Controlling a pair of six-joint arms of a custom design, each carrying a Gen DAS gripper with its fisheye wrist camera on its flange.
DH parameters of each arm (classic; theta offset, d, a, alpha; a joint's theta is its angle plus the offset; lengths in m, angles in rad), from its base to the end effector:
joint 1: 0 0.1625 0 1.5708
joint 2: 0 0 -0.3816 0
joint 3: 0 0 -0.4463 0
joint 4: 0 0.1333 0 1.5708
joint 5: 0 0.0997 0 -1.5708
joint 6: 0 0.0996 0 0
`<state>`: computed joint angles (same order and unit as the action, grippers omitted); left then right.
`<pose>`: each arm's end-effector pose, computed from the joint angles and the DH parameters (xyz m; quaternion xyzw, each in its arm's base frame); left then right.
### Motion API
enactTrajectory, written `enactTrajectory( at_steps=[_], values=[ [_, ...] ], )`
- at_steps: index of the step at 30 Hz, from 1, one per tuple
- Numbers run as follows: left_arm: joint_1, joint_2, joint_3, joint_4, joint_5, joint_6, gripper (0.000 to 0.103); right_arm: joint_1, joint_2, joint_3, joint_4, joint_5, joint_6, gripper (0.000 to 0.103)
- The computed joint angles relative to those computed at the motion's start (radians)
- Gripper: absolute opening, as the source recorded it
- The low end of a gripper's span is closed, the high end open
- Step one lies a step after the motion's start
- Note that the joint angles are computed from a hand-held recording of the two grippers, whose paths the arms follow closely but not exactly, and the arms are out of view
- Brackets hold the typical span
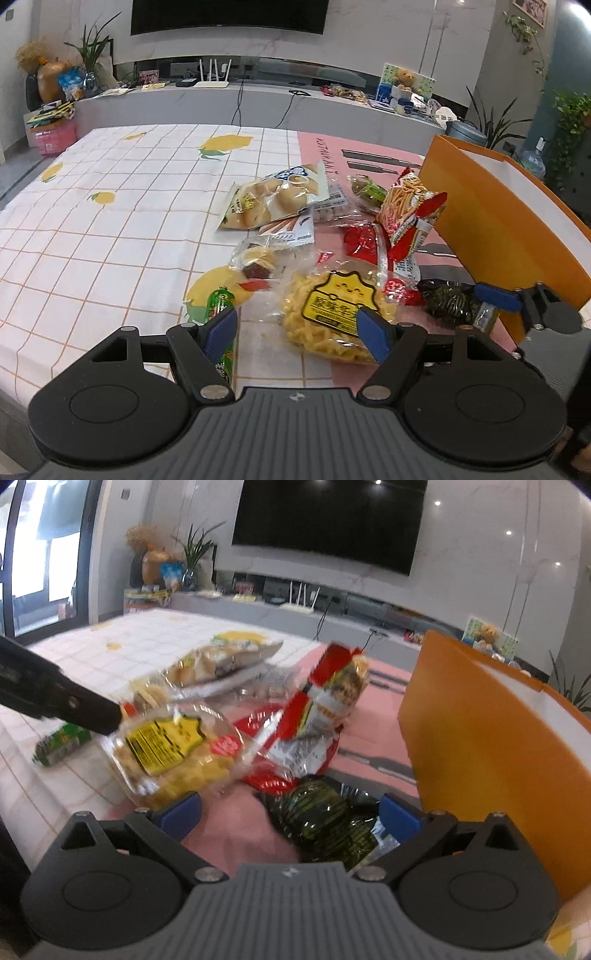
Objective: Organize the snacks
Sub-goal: 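Grasp the dark green seaweed pack with the right gripper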
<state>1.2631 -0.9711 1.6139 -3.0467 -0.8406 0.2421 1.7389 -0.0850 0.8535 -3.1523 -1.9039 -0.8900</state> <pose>-0.0200 -0.7224 0.2339 0.0928 0.8614 -0.3884 0.3139 0.2395 -0.8093 -0.1076 0.4006 -0.8150 0.3110 0.2802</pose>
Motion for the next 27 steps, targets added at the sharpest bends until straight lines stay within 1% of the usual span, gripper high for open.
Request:
enactTrajectory(
  at_steps=[1,2,4,5,6,7,10,13,15,20,24,27],
  values=[
    [-0.002,0.001,0.003,-0.008,-0.001,0.011,0.086,-0.002,0.002,-0.003,0.010,-0.002,-0.004,0.100],
    [-0.004,0.002,0.006,-0.017,0.000,0.021,0.086,-0.006,0.000,0.002,0.001,0.014,-0.001,0.096],
    [-0.006,0.003,0.010,-0.029,0.003,0.038,0.086,-0.012,-0.006,0.009,0.002,0.035,0.024,0.079],
    [-0.006,0.004,0.012,-0.034,0.004,0.043,0.086,-0.011,0.002,0.001,-0.014,0.024,0.040,0.057],
    [-0.007,0.003,0.014,-0.038,0.003,0.046,0.086,-0.011,0.011,-0.011,-0.034,0.006,0.056,0.038],
    [-0.006,0.001,0.017,-0.040,0.000,0.048,0.086,-0.011,0.018,-0.022,-0.045,-0.001,0.058,0.033],
    [-0.008,0.000,0.022,-0.053,0.005,0.055,0.086,-0.015,0.005,-0.004,-0.048,0.013,0.060,0.033],
    [-0.009,0.000,0.023,-0.064,0.009,0.056,0.086,-0.009,0.012,0.001,-0.078,-0.003,0.021,0.033],
    [-0.009,-0.001,0.026,-0.075,0.006,0.061,0.086,-0.003,0.008,0.011,-0.087,-0.012,0.012,0.033],
    [-0.010,-0.002,0.033,-0.103,-0.009,0.082,0.086,0.007,-0.034,0.067,-0.117,-0.042,0.029,0.033],
    [-0.010,0.003,0.027,-0.091,-0.022,0.099,0.087,0.019,-0.074,0.121,-0.141,-0.057,0.027,0.033],
    [-0.003,0.000,0.017,-0.027,-0.063,0.099,0.087,0.029,-0.106,0.159,-0.155,-0.068,0.038,0.033]
  ],
)
